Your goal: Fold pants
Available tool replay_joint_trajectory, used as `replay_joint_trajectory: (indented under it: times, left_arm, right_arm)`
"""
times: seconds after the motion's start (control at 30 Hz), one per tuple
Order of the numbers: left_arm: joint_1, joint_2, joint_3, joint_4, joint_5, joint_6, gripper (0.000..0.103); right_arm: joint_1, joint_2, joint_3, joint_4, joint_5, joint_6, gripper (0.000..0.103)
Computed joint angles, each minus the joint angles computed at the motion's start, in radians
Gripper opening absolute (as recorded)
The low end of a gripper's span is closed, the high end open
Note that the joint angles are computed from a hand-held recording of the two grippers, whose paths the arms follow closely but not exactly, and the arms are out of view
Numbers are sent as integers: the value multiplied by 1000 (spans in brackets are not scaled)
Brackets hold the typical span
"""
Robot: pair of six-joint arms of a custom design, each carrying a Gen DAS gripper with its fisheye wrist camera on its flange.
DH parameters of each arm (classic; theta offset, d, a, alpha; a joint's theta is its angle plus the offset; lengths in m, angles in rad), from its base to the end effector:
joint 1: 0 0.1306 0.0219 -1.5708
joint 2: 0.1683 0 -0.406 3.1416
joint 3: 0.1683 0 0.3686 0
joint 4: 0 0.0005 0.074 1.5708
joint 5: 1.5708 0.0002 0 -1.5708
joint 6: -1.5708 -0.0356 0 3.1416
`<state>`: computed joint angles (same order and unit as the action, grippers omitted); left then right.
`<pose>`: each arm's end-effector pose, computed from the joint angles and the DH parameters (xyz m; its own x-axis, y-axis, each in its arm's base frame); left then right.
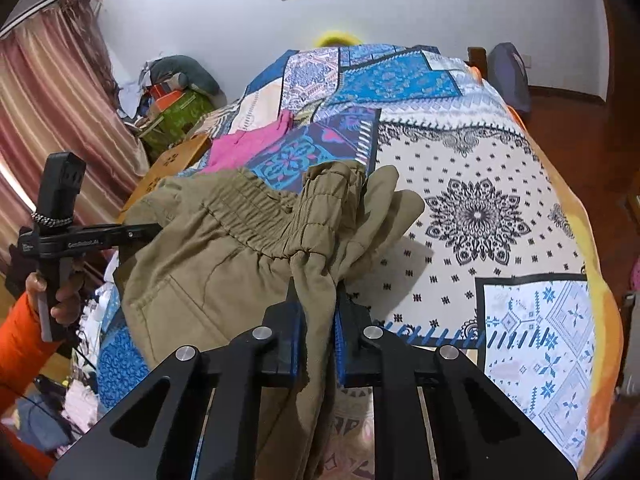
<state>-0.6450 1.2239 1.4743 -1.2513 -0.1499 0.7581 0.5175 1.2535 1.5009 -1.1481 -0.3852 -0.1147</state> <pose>0.2951 -0.2160 0.5294 -0.8530 -0.2090 -0.4782 -0.0777 0.9570 -0.2797 0.3285 0.2018 0.5384 -0.7523 -0.3062 -0.5833 -0.5789 0.7298 0.3636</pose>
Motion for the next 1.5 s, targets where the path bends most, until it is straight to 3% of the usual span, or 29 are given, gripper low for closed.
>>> replay_joint_trajectory:
  times: [0.27,0.5,0.7,0.8,0.93,1.1,1.27,1.5]
  left_arm:
    - [-45,-6,80,-38,-92,-25,1]
    - [-48,-48,82,-66,-117,1,1]
    - [1,-71,7,-69,-4,18,3]
    - [17,-58,-27,-76,27,10,14]
    - [46,-60,-92,-25,90,21,33]
    - [75,-48,-123,18,153,23,38]
    - [85,-18,-104,19,142,-20,38]
    - [100,-10,-112,52,138,-27,38]
  right_arm:
    - [35,17,75,-11,29,24,10]
    - [59,27,101,-1,34,29,10]
    - [58,28,81,12,30,15,10]
    - [39,23,50,-2,20,4,10]
    - [24,23,9,-20,19,-1,11]
    - [14,32,-6,-39,7,12,26]
    - [1,50,-14,-52,-9,20,48]
    - [-37,77,-32,-14,-100,-48,61]
